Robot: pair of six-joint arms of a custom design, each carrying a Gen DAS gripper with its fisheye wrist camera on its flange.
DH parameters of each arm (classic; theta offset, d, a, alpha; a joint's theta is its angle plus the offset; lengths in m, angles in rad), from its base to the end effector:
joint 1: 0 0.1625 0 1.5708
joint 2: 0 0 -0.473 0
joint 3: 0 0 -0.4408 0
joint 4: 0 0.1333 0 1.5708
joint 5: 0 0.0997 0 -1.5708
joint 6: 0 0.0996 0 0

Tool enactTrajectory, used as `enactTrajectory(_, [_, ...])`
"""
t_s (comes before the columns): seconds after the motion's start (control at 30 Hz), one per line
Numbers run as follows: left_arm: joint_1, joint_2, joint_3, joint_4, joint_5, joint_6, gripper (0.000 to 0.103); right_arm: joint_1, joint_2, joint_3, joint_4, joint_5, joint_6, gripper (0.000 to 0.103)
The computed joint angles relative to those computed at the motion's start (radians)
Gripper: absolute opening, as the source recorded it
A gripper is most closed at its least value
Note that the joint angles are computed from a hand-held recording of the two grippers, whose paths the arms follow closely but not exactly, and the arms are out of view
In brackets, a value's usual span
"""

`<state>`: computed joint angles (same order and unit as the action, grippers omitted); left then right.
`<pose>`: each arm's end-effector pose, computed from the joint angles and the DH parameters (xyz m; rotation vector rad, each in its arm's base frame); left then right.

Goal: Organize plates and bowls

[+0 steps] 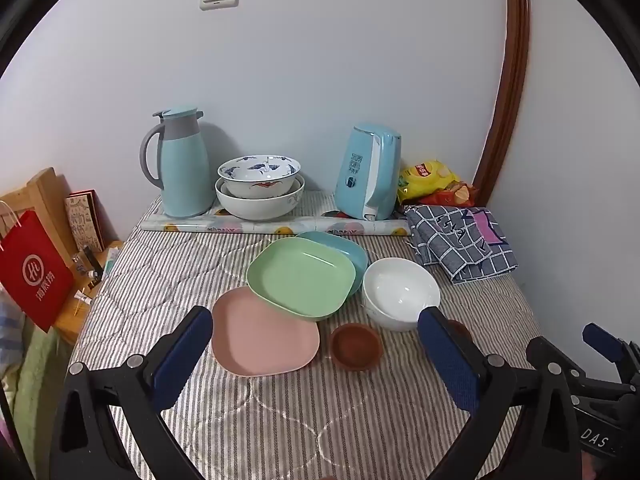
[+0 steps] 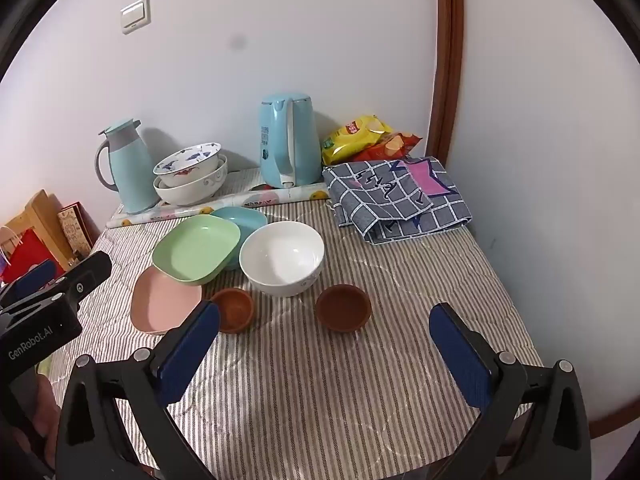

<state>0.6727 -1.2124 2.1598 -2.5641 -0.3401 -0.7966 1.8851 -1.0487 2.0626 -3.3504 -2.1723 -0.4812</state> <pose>-0.2686 -0.5044 0.2189 0.0724 2.0955 -1.1427 0.2579 -0.5446 0.2082 0.6390 -2.2779 0.8814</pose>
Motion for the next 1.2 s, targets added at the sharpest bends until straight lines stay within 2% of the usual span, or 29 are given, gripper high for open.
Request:
enactTrajectory(0.27, [0.011, 0.024, -0.006, -0.093, -0.005, 0.081, 0.103, 0.012, 0.0, 0.01, -0.016, -0.001, 0.012, 0.103])
enactTrajectory(0.43, [-0.012, 0.008, 0.006, -0.05, 0.007, 0.05, 0.103, 0.004, -0.015, 0.01, 0.002, 0.013, 0.027, 0.103])
enactTrajectory(1.2, [-0.018, 0.0, 0.016, -0.072, 0.004, 0.05, 0.103, 0.001, -0.025, 0.026, -0.018, 0.033, 0.038, 0.103])
